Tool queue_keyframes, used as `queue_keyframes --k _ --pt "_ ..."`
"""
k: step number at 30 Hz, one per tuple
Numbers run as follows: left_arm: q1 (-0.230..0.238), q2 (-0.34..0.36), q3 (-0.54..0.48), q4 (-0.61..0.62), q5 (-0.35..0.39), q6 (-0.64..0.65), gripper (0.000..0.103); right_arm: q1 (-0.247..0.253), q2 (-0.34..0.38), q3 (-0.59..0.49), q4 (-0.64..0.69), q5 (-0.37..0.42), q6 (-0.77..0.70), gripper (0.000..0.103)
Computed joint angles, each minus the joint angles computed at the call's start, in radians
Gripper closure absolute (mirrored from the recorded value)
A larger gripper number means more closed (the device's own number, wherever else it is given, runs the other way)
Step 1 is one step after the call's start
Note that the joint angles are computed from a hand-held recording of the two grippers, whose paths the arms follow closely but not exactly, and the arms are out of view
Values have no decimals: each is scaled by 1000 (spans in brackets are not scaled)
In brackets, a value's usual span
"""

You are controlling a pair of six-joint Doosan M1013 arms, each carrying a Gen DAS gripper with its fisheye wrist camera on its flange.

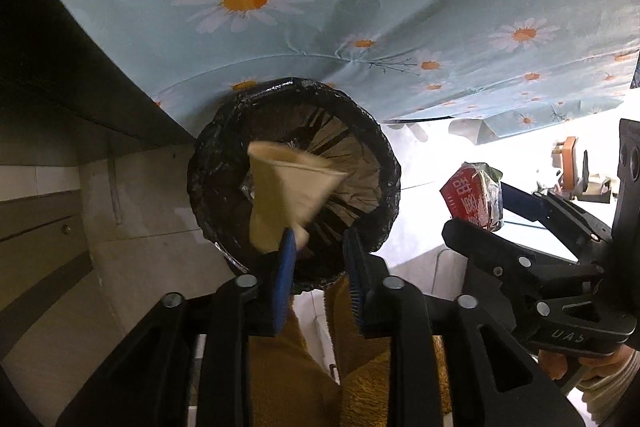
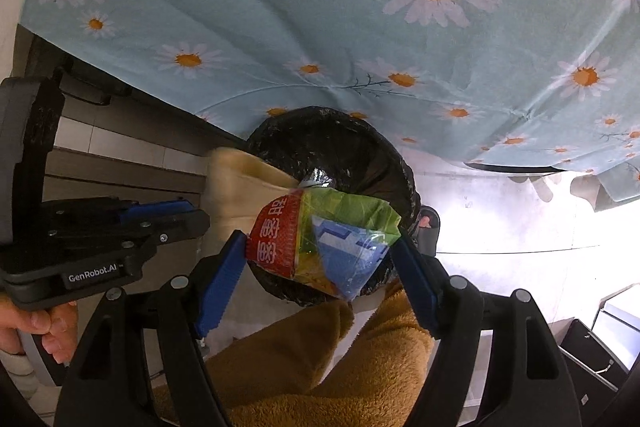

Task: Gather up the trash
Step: 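Open both grippers to drop the cup and snack bag into the bin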

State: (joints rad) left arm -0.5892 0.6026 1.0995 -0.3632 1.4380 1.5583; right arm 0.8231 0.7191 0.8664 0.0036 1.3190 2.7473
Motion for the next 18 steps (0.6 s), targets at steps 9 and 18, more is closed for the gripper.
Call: queue_keyframes --k 9,18 --pt "4 -3 -7 8 -6 -15 66 -2 -10 1 -19 2 16 23" --pt "12 -23 3 24 -11 -18 66 11 -15 -10 -53 17 24 18"
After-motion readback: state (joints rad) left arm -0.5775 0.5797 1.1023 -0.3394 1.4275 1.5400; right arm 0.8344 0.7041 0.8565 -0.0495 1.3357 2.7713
